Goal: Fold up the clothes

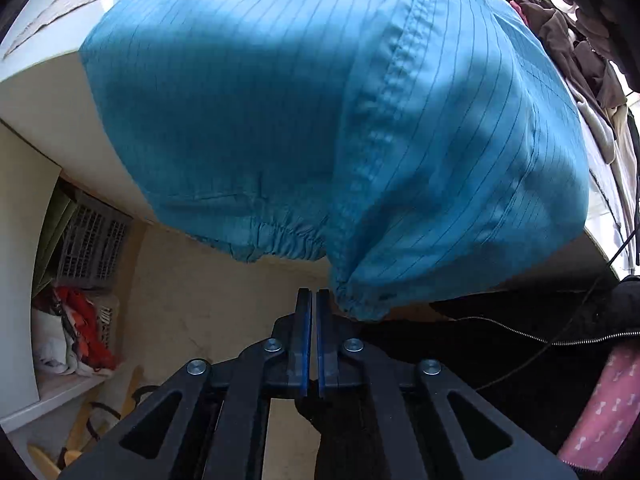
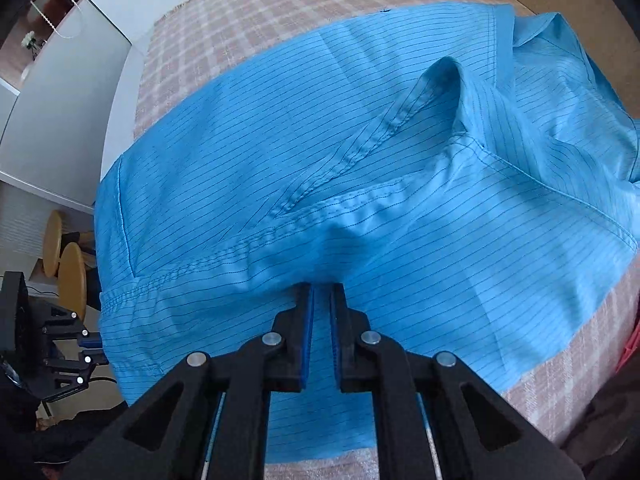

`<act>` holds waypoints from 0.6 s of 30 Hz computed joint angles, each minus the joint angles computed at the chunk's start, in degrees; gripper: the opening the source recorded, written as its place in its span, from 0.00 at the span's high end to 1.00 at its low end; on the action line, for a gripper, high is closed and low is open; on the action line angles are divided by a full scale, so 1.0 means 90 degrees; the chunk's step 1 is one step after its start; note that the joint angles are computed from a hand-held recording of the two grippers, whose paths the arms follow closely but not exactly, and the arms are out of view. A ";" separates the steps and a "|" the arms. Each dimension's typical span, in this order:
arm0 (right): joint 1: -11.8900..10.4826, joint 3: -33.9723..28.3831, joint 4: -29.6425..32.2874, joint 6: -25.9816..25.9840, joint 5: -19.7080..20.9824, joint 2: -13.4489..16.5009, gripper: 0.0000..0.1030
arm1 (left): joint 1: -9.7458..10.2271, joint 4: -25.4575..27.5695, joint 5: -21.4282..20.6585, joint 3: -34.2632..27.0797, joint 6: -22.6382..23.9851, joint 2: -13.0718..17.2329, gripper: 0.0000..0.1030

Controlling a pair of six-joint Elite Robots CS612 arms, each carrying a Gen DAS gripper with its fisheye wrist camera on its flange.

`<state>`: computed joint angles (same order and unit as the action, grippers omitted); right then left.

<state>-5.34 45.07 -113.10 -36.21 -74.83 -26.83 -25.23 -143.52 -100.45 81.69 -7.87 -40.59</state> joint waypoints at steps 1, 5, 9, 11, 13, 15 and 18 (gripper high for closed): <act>0.0014 0.0060 -0.0081 0.0089 -0.0056 -0.0028 0.91 | 0.0069 -0.0112 -0.0144 0.0083 0.0047 -0.0073 0.97; -0.0158 0.1218 -0.1175 0.0618 0.0714 -0.0646 0.91 | 0.0329 -0.0292 -0.0041 0.0170 0.0566 -0.0354 0.94; -0.0413 0.2771 -0.3128 0.1566 0.1802 -0.1388 0.91 | 0.0642 -0.0371 -0.0448 -0.0182 0.1573 -0.0302 0.94; -0.0466 0.3597 -0.4416 0.2211 0.1863 -0.1714 0.86 | 0.0782 -0.0213 -0.0827 -0.0484 0.2221 -0.0175 0.94; -0.0377 0.4285 -0.5495 0.2837 0.1347 -0.1957 0.66 | 0.0896 0.0132 -0.1273 -0.0804 0.2870 -0.0015 0.94; -0.0266 0.4761 -0.5969 0.3473 0.0792 -0.2147 0.58 | 0.0971 0.0581 -0.1557 -0.1093 0.3440 0.0120 0.94; -0.0044 0.5075 -0.6093 0.4726 0.0231 -0.2241 0.58 | 0.1053 0.1021 -0.1789 -0.1327 0.4128 0.0255 0.94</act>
